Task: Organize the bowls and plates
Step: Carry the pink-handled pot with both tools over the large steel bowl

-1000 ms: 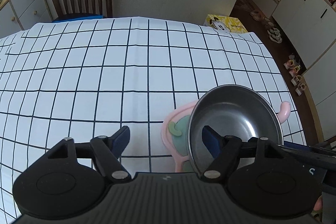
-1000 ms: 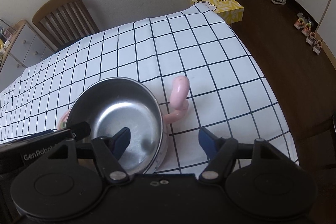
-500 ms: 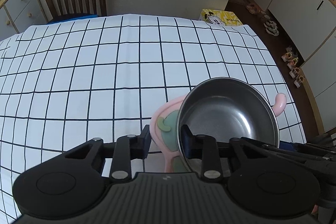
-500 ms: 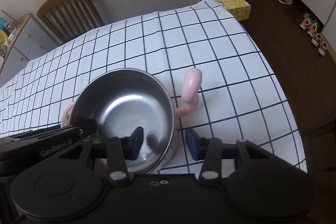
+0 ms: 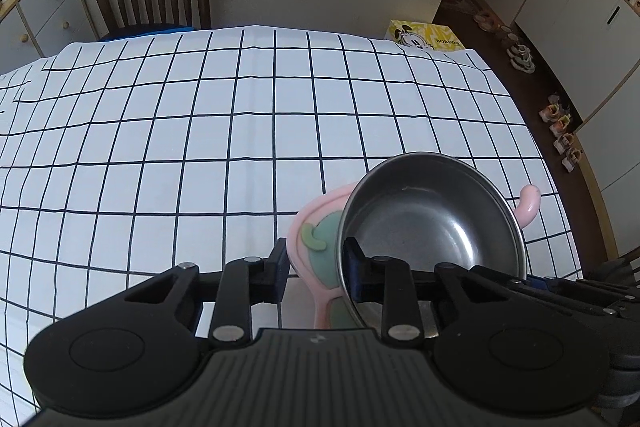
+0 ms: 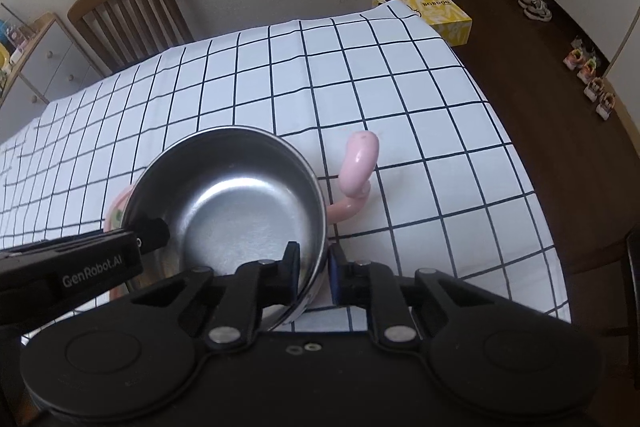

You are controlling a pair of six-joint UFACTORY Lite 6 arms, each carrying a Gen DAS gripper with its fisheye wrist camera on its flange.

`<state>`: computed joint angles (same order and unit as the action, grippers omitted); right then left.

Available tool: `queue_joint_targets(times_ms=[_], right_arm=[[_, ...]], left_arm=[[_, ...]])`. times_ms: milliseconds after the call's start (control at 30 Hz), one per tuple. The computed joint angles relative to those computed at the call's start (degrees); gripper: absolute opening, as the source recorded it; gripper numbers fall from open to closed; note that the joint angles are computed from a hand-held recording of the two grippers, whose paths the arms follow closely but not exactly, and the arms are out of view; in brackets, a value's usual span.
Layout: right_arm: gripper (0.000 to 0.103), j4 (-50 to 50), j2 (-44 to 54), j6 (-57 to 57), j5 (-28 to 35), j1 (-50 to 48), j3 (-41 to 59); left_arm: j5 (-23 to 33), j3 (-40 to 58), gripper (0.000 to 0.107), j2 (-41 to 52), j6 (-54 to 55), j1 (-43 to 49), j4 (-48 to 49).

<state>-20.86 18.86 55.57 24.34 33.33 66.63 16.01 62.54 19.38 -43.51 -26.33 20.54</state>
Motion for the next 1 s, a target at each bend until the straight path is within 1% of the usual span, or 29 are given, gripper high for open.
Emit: queue_joint_targets(times_ms=[167,267,433,533,633,800,1000], right_arm=[[0.014,-2.66,-2.26,3.33,1.21,2.10,-1.47],[0.014,-5.26,-4.53,6.16,2.85,4.06,-2.36],[0.014,-6.80,-9.12,9.30,6.58,7.69,-3.75],[0.014,-8.80,-12.12,12.69,9.67,11.10,-4.51],[0.014,-9.89,-15.33,15.90,12.85,14.77,-5.32],[0.014,-11.90,-19.17,22.00,19.81,22.80,-5.57],[0.014,-14.21,-22.02,31.73,27.83,33.96,-5.32]], left_arm=[[0.61,-4.04,0.027,-5.13,-1.39,-0.42,1.34],[1.21,-6.95,0.027,-9.30,0.78,-0.03,-0.61],[3.12,-12.90,0.027,-18.57,1.74,-0.43,-1.74],[5.44,-16.83,0.027,-25.54,3.34,-0.57,-3.62],[8.66,-20.69,0.027,-33.42,4.15,-1.32,-4.84],[15.86,-26.36,0.027,-46.60,4.37,-3.34,-5.97],[27.08,-32.50,0.027,-64.25,2.91,-7.69,-5.74]])
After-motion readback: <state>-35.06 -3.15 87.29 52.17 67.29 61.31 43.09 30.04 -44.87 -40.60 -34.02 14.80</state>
